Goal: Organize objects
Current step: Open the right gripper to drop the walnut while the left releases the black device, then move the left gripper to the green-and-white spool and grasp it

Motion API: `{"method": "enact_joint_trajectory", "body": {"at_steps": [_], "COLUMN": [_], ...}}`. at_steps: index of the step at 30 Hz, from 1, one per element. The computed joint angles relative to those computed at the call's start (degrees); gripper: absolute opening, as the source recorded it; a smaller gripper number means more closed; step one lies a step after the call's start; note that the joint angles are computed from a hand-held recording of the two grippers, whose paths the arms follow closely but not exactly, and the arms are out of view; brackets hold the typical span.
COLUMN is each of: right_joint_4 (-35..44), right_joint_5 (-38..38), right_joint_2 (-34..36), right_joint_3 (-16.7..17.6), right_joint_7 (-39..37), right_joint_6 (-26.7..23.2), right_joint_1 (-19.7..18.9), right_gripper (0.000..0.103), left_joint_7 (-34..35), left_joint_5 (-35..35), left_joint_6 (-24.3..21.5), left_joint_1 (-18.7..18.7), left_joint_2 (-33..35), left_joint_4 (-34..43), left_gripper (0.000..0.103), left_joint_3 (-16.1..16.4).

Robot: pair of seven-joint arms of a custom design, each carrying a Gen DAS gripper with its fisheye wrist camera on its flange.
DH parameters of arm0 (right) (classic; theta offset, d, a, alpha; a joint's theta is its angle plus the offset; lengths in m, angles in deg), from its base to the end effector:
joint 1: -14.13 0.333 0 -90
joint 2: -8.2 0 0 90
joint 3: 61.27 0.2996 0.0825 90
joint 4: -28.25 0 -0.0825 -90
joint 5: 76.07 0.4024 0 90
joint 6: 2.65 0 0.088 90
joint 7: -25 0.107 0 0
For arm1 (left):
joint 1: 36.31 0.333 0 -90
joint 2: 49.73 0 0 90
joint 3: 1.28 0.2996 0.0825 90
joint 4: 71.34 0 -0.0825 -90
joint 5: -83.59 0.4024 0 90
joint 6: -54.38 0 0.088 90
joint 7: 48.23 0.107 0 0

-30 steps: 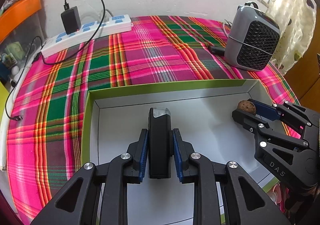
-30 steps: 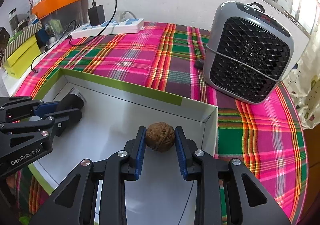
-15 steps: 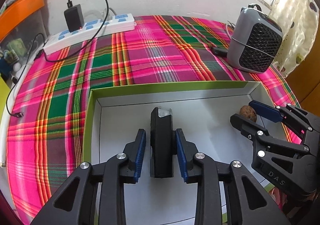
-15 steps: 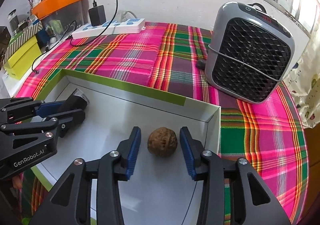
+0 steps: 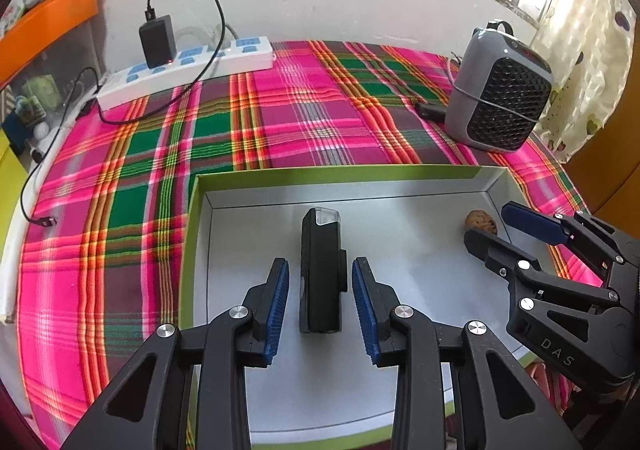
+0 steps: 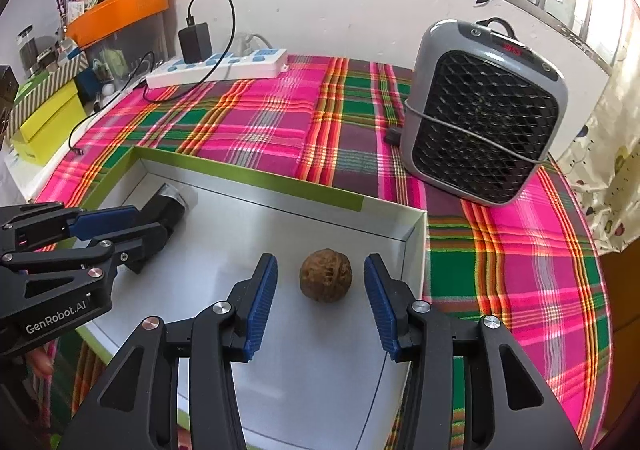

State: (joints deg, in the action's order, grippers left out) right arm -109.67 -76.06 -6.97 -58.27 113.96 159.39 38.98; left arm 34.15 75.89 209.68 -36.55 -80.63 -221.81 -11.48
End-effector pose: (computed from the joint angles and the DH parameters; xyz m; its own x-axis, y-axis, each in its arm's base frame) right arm 0.4595 0.2438 0.4682 0.4777 -0.8782 0.0250 -0.6726 -0.3839 -0.6326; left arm 0.4357 -0.0767 0.4667 0.0183 -0.9946 0.1021 -0.8174 -0.0737 -0.5714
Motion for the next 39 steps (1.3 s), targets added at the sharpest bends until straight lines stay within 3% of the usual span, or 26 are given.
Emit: {"method": "enact_joint_trajectory", "body": {"at_steps": [18,39], "right_joint_4": [-7.1,-19.0], "right_joint_5": [-0.5,-1.9], "right_joint_2": [-9.7,-24.3], "right_joint_3": [-1.3,-3.8], "right_joint_7": [3.3,5.5], "right_joint_6": [3.1,2.4], "right_joint_1": [1.7,5.3], "right_gripper": [0.050,0.050], "left_joint_7": [-0.8,-3.6], "left_joint_5": [-0.5,-2.4], "left_joint_6": [-0.9,-7.8], "left_joint_1": [-0.9,-4.5], "left_joint_2": [-11.7,-33.2], "left_joint_4": [-6.2,-18.1], "left_gripper": [0.031,0.031], "left_joint_3": [-0.5,-1.1]}}
